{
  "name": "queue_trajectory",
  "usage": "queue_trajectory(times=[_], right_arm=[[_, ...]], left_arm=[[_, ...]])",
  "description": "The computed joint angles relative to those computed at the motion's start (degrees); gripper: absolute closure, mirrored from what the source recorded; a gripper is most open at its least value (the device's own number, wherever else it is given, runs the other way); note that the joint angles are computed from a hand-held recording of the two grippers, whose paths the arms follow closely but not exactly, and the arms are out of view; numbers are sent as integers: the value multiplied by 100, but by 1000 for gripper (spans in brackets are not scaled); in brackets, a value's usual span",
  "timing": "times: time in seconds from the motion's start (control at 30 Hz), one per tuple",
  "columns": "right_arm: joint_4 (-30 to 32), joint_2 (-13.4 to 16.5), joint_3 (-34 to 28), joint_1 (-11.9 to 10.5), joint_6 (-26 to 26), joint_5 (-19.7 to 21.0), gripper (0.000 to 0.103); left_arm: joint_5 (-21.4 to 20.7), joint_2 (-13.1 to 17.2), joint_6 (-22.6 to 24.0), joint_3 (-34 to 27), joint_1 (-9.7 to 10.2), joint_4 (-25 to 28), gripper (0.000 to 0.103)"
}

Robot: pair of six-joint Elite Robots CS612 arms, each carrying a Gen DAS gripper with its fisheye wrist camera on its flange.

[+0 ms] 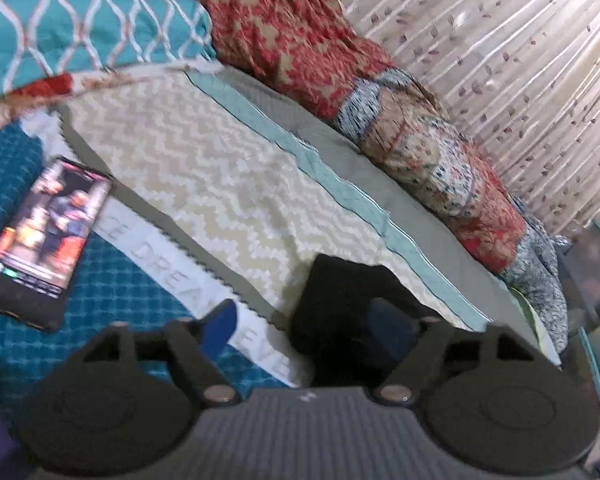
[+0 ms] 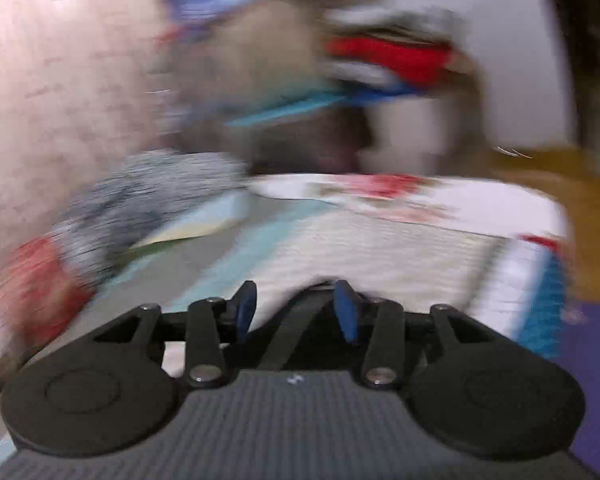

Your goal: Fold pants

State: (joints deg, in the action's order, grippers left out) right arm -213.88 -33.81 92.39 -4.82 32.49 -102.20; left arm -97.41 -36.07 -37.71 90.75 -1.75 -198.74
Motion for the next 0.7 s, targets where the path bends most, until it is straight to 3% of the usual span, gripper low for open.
queue_trajectory(times=[0.1,0.2,0.27,0.33,0.47,0.53,0.57,0.6,0.63,0.7], right_arm=[[413,72,-358,184,-911,1800,49],[1300,216,-917,516,-2446,3501,48],[1909,373,-1369,782,-3408,4215,45],[2511,552,-1851,990,-4198,4768,37],[3663,976,-2892,1366,-5479,5396,18],[4203,1178,-3366,1514,-6098,5259,17],[4571,1278,-3611,1625,-6395,4933,20],[4879,1447,-3951,1701,-6493,4627,40],[4947,1503,-4052,1744,-6352,4456,80],[5189,1549,-4270,1612,-5370,4834,85]], left_arm=[[-193,97,-14,-188,-23,302,14],[-358,189,-173,-311,-33,472,14],[-529,217,-218,-274,-18,294,15],[-444,164,-64,-129,-23,160,15],[-302,35,-80,188,60,-118,17],[-313,-9,-93,292,112,-181,18],[-323,-21,-61,321,125,-178,18],[-334,-26,-28,330,132,-152,18],[-367,-18,-12,323,135,-122,18],[-589,47,-53,236,156,-86,18]])
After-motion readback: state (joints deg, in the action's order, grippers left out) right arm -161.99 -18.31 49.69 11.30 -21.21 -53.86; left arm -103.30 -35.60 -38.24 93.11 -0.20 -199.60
